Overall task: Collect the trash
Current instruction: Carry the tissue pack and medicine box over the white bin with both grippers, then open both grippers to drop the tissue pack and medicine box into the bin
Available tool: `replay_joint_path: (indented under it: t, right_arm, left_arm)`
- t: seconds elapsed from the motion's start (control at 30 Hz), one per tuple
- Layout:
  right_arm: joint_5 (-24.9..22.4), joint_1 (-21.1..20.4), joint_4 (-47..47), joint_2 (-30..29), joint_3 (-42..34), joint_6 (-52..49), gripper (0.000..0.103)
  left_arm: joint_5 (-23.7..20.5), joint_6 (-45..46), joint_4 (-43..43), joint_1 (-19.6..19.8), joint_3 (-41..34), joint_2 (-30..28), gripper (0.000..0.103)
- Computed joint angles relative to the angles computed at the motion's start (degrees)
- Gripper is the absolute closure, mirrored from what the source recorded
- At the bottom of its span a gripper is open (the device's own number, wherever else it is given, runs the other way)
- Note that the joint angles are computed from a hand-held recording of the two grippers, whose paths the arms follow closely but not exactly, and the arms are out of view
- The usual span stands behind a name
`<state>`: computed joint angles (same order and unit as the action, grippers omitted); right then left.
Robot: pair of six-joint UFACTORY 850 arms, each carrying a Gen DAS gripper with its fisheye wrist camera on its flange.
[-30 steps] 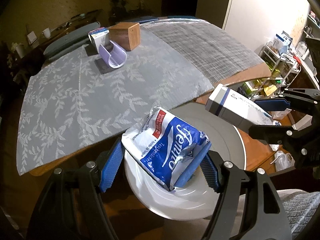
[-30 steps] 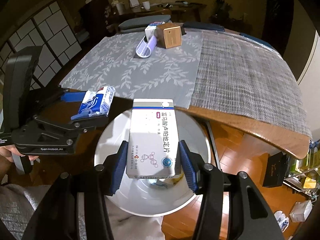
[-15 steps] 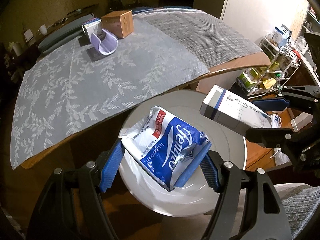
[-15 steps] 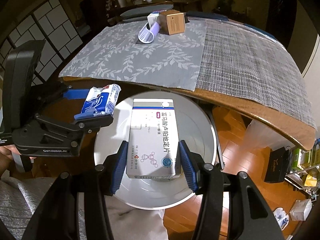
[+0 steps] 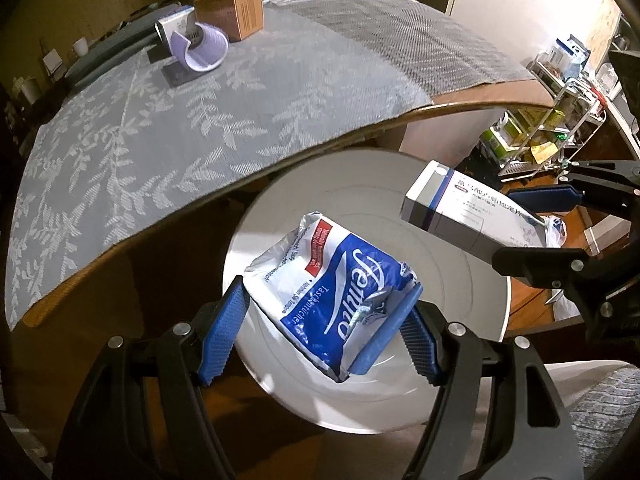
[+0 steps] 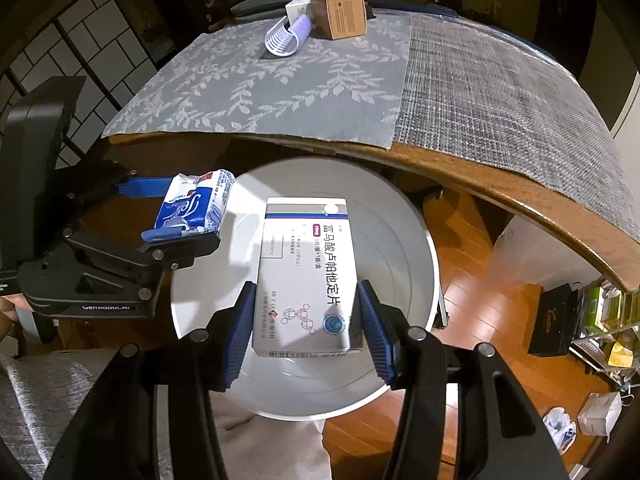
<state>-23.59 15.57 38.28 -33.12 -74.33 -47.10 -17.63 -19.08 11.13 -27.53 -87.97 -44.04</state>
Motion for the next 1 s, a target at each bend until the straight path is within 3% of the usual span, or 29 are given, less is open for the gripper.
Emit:
replay_joint_path:
  t: [1.0]
  right_arm:
    - [-1.85,2.26,-9.79,-8.96,-7.87,11.51,0.053]
  left_arm:
    - [-6.53,5.55,-4.63,-0.13,-8.76,-7.81,0.031]
